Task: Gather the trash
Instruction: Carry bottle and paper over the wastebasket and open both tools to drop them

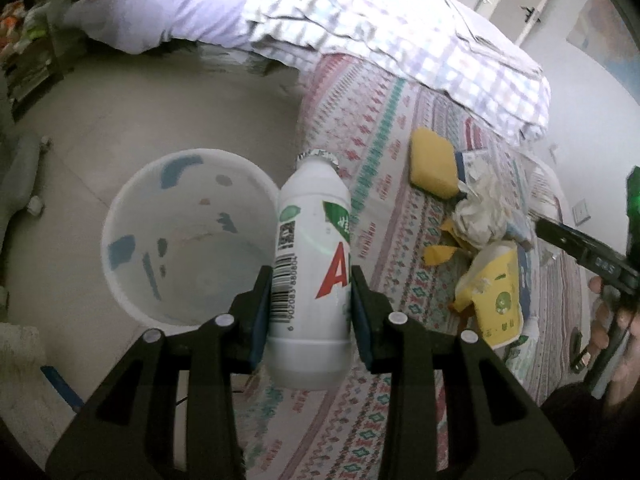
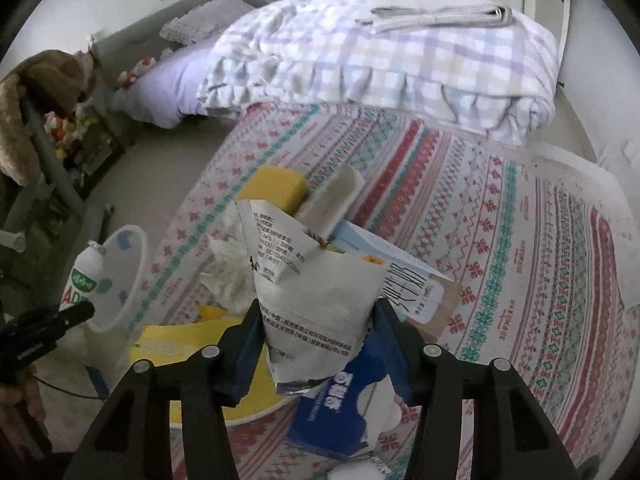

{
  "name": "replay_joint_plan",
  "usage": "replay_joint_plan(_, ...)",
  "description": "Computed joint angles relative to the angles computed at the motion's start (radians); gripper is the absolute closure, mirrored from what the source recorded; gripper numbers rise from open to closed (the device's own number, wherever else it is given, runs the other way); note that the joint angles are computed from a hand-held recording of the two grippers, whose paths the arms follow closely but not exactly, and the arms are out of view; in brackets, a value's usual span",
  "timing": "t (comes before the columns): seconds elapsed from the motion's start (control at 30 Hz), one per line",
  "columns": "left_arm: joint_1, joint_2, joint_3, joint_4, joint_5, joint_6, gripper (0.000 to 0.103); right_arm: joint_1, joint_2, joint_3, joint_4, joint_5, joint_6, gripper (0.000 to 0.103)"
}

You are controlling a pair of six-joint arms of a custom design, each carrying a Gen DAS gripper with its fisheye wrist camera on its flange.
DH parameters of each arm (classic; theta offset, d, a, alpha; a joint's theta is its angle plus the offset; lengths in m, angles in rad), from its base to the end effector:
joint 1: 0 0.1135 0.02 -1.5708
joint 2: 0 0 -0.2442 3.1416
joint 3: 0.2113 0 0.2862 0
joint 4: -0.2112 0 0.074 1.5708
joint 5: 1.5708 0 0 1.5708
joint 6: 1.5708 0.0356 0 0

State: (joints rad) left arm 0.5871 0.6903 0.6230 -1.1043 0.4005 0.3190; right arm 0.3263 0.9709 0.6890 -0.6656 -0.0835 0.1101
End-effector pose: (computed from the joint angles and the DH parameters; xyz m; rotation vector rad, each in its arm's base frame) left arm 0.1380 0.0751 0.2117 -0.2418 2.5927 -0.2444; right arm 0.2184 0.0770 0.2060 -0.3076 2.5178 0.2803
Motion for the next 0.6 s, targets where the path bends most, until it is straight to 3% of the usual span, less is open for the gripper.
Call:
replay_joint_plan(0.27, 0.169, 0.084, 0.014, 0.071, 0.024, 0.026, 0.065, 0.196, -0.027, 0.045, 0.002, 0.019, 0.103, 0.048)
replay_joint_plan(0.6, 0.304, 0.294, 0.027, 0.224, 0.027, 0.078, 0.065, 0.482, 0.264, 0.203, 0.115, 0.066, 0.236, 0.048)
